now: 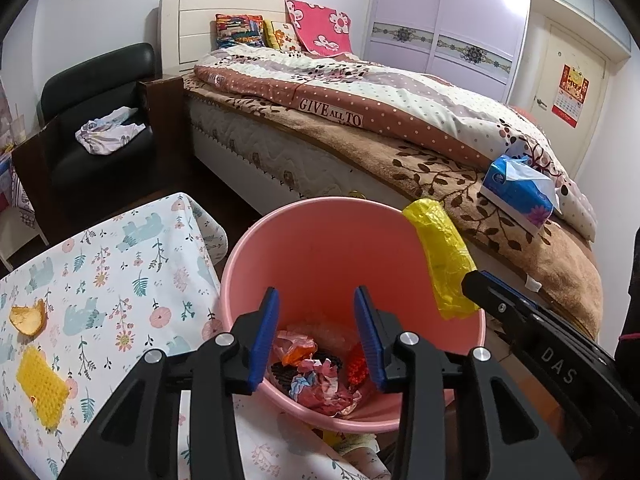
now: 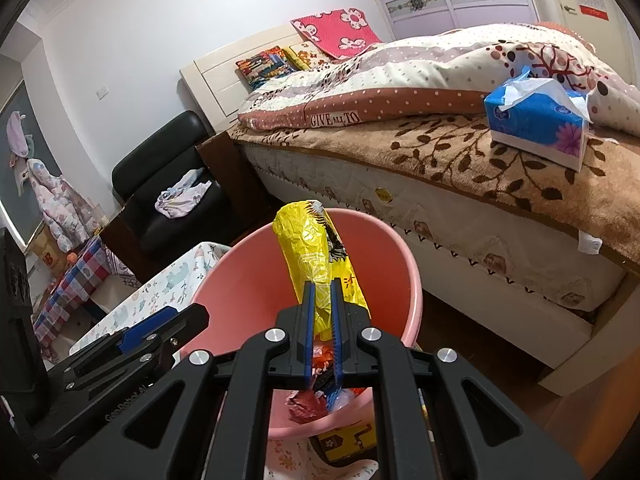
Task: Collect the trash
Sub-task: 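Open the left tool to drop the wrapper while the right tool drops the yellow bag, then move both tools back over the yellow foam net and orange peel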
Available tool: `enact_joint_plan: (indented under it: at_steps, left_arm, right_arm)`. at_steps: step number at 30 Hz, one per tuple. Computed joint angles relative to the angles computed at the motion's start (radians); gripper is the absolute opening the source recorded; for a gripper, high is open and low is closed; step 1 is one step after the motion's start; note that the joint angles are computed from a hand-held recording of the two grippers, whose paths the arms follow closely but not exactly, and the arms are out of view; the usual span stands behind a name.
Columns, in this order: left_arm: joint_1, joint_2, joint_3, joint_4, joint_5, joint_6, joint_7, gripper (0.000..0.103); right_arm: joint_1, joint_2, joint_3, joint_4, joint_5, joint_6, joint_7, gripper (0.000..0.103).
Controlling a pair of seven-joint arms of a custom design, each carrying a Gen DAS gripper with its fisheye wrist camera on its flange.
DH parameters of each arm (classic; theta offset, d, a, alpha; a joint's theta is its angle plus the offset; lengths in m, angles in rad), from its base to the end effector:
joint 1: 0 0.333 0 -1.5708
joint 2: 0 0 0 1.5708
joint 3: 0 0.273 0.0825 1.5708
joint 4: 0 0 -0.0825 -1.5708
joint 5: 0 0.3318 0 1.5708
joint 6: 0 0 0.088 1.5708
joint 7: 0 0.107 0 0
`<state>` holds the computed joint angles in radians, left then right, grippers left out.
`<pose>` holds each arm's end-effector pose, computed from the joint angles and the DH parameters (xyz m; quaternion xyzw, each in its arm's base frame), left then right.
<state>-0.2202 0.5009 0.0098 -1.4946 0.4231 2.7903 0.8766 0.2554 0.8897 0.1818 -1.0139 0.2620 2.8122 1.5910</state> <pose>0.6570 -0.1610 0.4554 -0.6909 0.5989 -0.3100 0.2605 0.7004 0.2459 0.4158 -0.6511 0.6051 -0.1111 0.4444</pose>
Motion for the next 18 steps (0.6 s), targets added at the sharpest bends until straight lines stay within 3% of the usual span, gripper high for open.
enact_joint_plan:
  at_steps: [6, 18]
  left_arm:
    - [0.003, -0.023, 0.001, -0.029, 0.000, 0.013, -0.005, 0.038]
    - [-0.001, -0.124, 0.026, -0.154, 0.071, 0.054, -0.093, 0.038]
  right_arm:
    - [0.000, -0.009, 0.004, -0.013, 0.003, -0.008, -0.004, 0.025]
    - [-0.022, -0.094, 0.059, -0.136, 0.048, 0.047, -0.103, 0.026]
